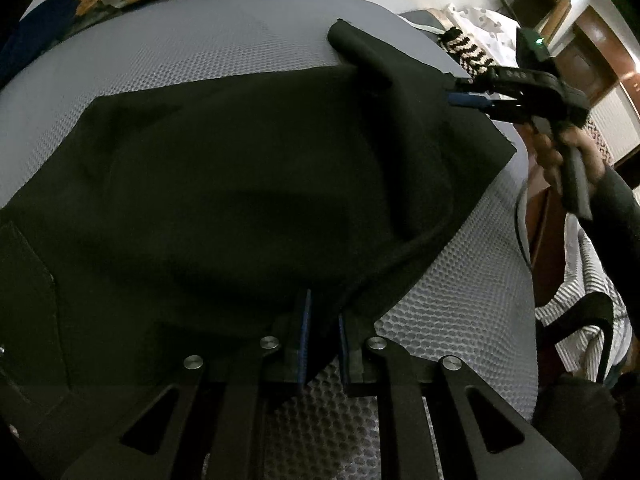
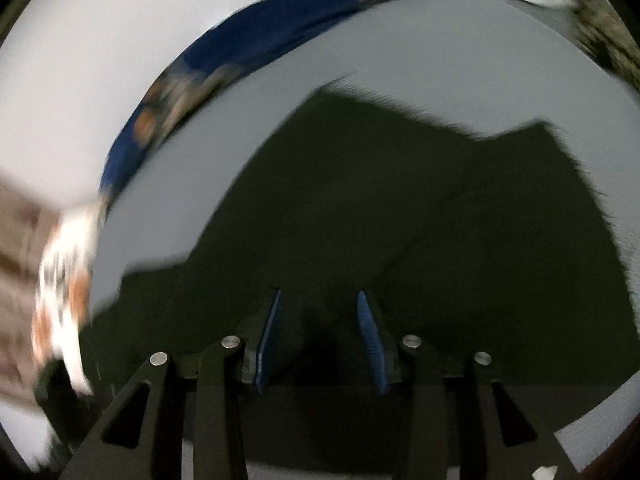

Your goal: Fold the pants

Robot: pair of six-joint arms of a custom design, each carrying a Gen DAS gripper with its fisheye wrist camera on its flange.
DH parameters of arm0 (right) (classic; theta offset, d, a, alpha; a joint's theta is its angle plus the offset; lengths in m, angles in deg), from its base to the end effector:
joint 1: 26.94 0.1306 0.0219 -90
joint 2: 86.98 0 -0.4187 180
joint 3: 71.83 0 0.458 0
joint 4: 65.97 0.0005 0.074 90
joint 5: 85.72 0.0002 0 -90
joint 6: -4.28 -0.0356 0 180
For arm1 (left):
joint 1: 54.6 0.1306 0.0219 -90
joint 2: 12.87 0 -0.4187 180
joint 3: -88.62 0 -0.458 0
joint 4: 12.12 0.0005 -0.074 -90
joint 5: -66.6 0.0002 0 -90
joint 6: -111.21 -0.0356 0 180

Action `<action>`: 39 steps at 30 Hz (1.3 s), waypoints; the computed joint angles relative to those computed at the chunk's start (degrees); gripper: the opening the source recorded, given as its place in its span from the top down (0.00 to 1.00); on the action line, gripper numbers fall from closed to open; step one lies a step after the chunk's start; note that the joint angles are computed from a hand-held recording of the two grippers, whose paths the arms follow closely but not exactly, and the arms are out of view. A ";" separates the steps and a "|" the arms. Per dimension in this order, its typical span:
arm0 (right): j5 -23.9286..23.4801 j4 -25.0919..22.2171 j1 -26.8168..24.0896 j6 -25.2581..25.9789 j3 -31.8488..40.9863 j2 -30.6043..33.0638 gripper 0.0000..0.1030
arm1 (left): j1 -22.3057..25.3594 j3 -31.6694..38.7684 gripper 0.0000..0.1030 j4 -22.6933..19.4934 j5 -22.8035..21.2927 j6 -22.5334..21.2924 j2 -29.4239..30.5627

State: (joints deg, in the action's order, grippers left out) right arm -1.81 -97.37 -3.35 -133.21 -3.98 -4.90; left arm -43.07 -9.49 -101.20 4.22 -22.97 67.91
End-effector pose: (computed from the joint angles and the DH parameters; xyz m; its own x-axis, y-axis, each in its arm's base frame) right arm 0.4427 0.1969 0.3544 -0.7861 0.4566 -0.4166 0.1681 0.8066 0.5667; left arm 0.4113 0.0665 0.4473 -0.8145 0.4641 -0.3483 0.5670 0.7642 -0.3076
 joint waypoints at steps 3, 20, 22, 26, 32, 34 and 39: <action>-0.08 1.80 -2.91 -2.74 -0.97 0.03 0.64 | -0.02 0.10 0.88 -0.35 0.22 0.65 0.22; -1.43 6.16 -8.46 -3.60 1.36 4.91 0.71 | 1.29 0.71 0.88 -2.18 1.22 0.95 1.27; -1.33 5.58 -8.58 -3.36 1.89 5.31 0.77 | 1.34 0.74 0.88 -2.26 1.22 0.92 1.26; -1.15 4.96 -8.63 -3.24 2.59 5.71 0.90 | 1.36 0.71 0.88 -2.18 1.10 0.80 1.18; 4.66 0.81 -6.76 0.23 4.96 3.09 0.96 | 1.25 0.55 0.88 -1.84 0.78 0.86 1.04; 8.58 -1.51 -5.85 1.82 5.17 0.11 0.97 | 1.07 0.52 0.88 -1.60 0.43 1.15 0.84; 16.53 -9.28 -4.10 1.97 2.35 -8.44 0.97 | 0.52 -0.04 0.88 -0.59 -0.22 1.23 0.10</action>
State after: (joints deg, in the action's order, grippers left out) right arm 14.71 -106.65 -7.45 -131.25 -1.63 -13.33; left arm -42.54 -9.52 -101.79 4.00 -21.74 68.02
